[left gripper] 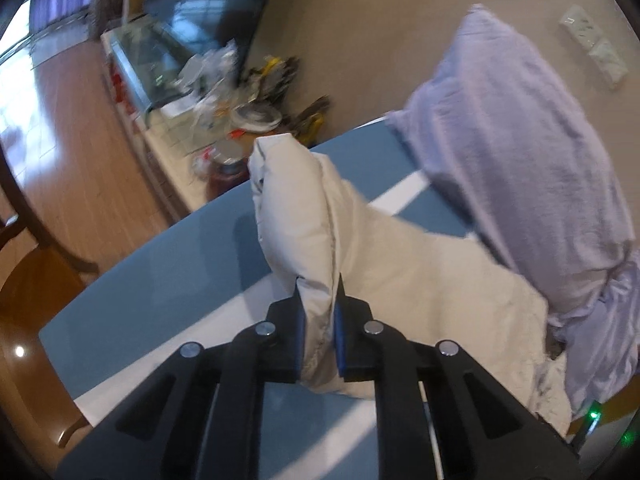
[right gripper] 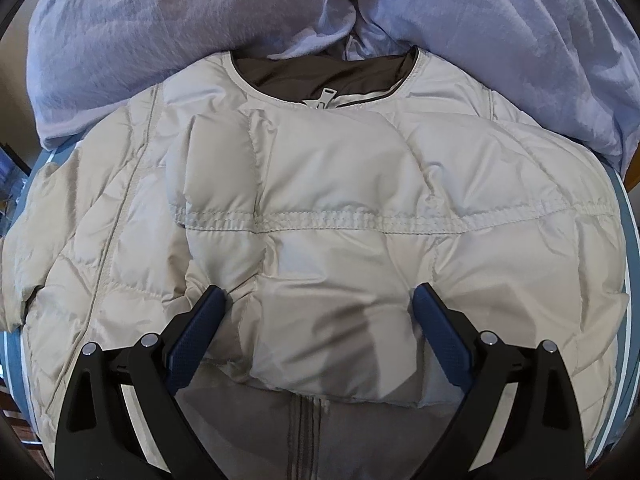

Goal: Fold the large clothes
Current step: 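Grasp the other sleeve with the left tool and lift it, then lay the held sleeve across the jacket front and open the left tool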

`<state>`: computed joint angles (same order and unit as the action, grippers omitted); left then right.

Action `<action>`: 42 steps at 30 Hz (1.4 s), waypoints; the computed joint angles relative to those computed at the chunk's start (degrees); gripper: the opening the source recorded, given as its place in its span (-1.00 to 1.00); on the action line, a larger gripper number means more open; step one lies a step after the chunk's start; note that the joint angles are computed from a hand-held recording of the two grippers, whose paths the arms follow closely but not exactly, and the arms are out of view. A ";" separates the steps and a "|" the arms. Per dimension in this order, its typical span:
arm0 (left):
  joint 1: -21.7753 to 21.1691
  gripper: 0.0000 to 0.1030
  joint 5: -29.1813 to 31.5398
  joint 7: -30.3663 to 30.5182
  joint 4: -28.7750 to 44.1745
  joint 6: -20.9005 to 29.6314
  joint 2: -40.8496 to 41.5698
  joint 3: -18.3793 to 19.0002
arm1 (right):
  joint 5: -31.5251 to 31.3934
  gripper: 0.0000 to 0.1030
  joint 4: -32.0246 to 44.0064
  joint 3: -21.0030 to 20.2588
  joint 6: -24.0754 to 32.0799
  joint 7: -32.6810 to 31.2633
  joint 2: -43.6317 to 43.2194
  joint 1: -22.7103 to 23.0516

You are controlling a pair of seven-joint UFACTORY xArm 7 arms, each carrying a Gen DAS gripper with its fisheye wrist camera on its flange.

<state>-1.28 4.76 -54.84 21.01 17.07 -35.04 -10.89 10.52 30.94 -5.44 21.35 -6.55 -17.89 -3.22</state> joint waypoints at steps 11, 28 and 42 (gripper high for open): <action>-5.45 -0.77 2.89 -0.46 18.60 -2.57 10.83 -6.92 | 1.99 0.88 -4.87 -3.53 2.69 -7.71 -10.10 -0.35; -20.46 -0.77 18.32 -4.80 49.05 -3.88 40.78 -11.40 | 3.26 0.88 -5.56 -10.78 2.87 -17.51 -12.18 -8.41; -34.52 -0.74 12.03 4.48 64.29 9.16 58.92 -5.96 | 4.08 0.88 -6.49 -12.13 3.04 -19.65 -11.72 -13.15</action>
<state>-35.80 16.79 -50.36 85.30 26.23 23.88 -16.85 14.60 24.45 -17.57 24.39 -26.20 -29.61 -16.37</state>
